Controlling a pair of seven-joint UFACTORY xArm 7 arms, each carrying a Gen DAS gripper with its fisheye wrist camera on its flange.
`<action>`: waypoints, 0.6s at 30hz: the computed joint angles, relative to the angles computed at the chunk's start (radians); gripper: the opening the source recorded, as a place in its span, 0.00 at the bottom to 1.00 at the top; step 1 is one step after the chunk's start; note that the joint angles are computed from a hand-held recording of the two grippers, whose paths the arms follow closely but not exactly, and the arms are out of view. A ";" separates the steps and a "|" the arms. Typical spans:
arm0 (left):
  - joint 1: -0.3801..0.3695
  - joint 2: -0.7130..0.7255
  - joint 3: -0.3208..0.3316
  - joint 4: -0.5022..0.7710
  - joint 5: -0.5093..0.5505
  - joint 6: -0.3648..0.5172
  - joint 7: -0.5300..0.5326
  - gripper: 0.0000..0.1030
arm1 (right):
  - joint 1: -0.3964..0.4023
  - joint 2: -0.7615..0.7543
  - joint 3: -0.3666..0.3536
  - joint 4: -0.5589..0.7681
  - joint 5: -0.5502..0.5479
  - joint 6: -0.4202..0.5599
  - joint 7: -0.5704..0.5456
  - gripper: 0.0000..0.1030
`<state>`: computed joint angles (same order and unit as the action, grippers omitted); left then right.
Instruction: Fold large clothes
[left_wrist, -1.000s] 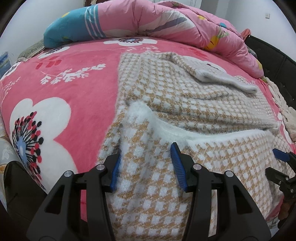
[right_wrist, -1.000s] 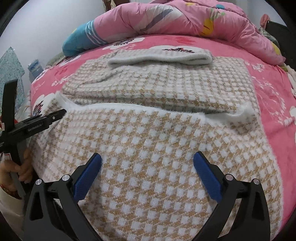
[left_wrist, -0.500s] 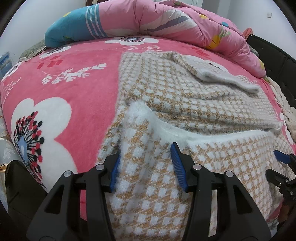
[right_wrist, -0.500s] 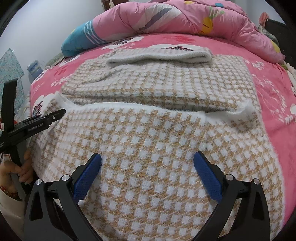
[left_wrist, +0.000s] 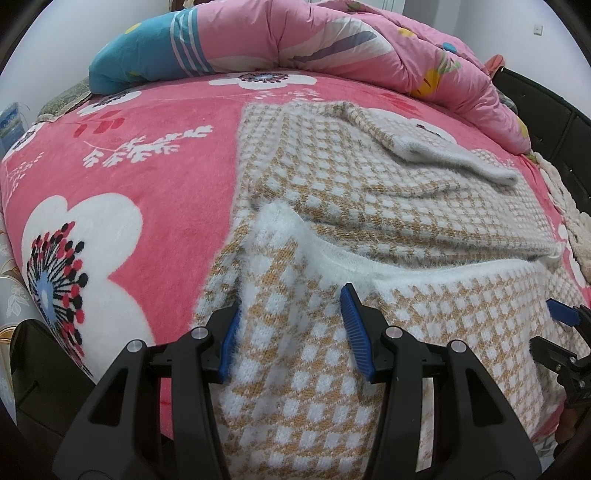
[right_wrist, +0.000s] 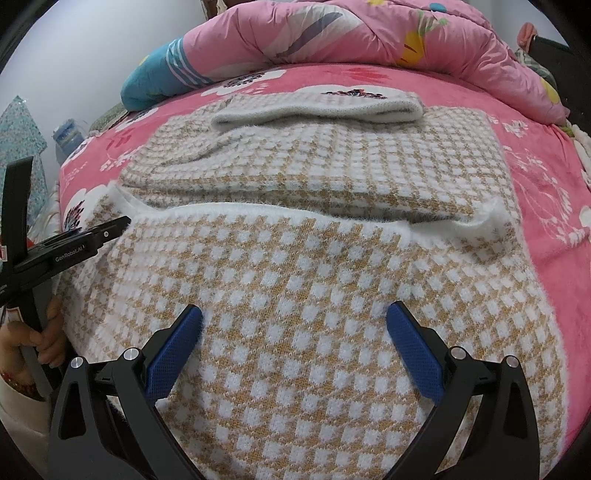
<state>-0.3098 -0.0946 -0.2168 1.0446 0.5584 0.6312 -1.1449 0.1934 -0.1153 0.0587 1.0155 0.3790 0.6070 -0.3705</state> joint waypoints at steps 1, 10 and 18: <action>0.000 0.001 0.000 0.001 -0.001 0.000 0.001 0.46 | 0.000 0.000 0.000 0.000 0.000 0.000 0.001 0.94; -0.002 0.004 0.000 0.007 -0.003 0.011 0.000 0.46 | 0.002 0.000 0.002 -0.003 0.004 0.001 0.000 0.94; -0.003 0.005 0.002 0.007 -0.007 0.009 0.007 0.47 | -0.001 0.000 0.001 0.000 0.001 0.008 0.002 0.94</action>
<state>-0.3128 -0.0898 -0.2144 1.0519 0.5519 0.6406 -1.1384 0.1923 -0.1149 0.0595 1.0155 0.3804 0.6154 -0.3689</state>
